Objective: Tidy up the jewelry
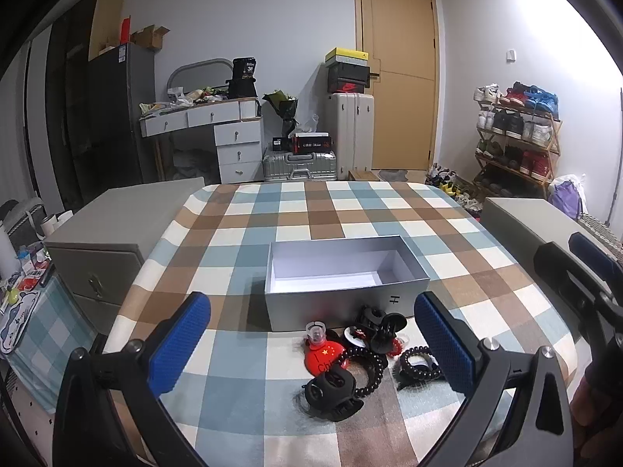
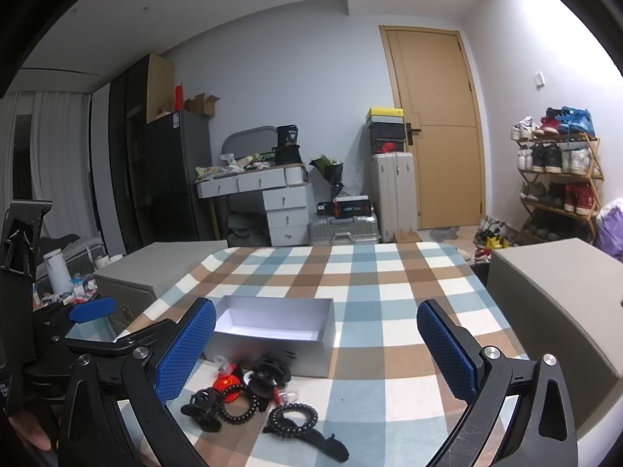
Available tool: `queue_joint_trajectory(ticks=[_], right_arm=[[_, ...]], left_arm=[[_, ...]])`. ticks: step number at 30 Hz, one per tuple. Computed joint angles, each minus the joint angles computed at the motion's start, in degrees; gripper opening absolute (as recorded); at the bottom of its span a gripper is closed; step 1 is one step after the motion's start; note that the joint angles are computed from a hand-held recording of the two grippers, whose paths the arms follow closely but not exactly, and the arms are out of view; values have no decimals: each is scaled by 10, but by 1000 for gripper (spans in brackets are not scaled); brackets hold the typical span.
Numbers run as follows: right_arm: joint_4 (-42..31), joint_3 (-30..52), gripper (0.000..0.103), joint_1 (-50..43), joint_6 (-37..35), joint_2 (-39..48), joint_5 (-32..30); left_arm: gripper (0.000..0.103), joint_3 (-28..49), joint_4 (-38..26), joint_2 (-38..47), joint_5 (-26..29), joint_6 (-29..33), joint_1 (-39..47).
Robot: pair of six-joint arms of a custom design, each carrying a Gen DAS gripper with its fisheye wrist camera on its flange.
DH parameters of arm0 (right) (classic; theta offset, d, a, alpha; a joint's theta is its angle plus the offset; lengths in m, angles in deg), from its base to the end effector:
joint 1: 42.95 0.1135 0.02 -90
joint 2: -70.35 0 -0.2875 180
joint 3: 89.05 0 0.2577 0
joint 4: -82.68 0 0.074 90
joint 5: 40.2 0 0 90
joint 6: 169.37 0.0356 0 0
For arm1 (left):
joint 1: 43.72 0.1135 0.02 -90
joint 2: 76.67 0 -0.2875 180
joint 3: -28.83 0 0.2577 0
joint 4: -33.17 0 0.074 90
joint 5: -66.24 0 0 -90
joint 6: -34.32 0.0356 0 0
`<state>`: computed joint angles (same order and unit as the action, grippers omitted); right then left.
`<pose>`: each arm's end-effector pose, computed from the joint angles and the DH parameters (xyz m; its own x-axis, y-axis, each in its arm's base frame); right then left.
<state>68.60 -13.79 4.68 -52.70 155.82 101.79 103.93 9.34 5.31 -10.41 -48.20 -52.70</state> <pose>0.2487 0.2311 0.3150 -0.2347 0.1528 -0.9600 0.1504 0.9814 0.1195 0.3238 -0.0595 0.3118 -0.4548 0.2001 -0.8678 0.4107 0.9118 -0.0050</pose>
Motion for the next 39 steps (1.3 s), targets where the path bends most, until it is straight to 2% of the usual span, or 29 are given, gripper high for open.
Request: queue_joint_trajectory(ticks=[5,13,17,23,26,32,34,36,39], right_arm=[[-8,-1,103,-6,5,4,-7],[-7,-15,103,-16,17,21,-40],[-12,-22,103,-25,36,31,-64],[-12,-28,103,-33,46,41,-92],[-15,-29,103,-35,53,43,-99],[-15,-28,103,-39,53,48,-108],[-14,-29,103,-42,53,48,-111],[-14,-31,103,-45,57,48,-117],[-21,-31,103,-49,65,46,-128]], left_arm=[[102,-6,1,6,12,6,4],[102,-28,-9,30,73,37,40],[101,-22,-38,52,105,55,55],[93,1,-99,83,157,89,69],[87,31,-139,110,185,88,75],[67,71,-207,144,230,93,81],[51,74,-219,144,229,96,79],[46,80,-231,149,235,102,80],[45,76,-229,142,229,101,82]])
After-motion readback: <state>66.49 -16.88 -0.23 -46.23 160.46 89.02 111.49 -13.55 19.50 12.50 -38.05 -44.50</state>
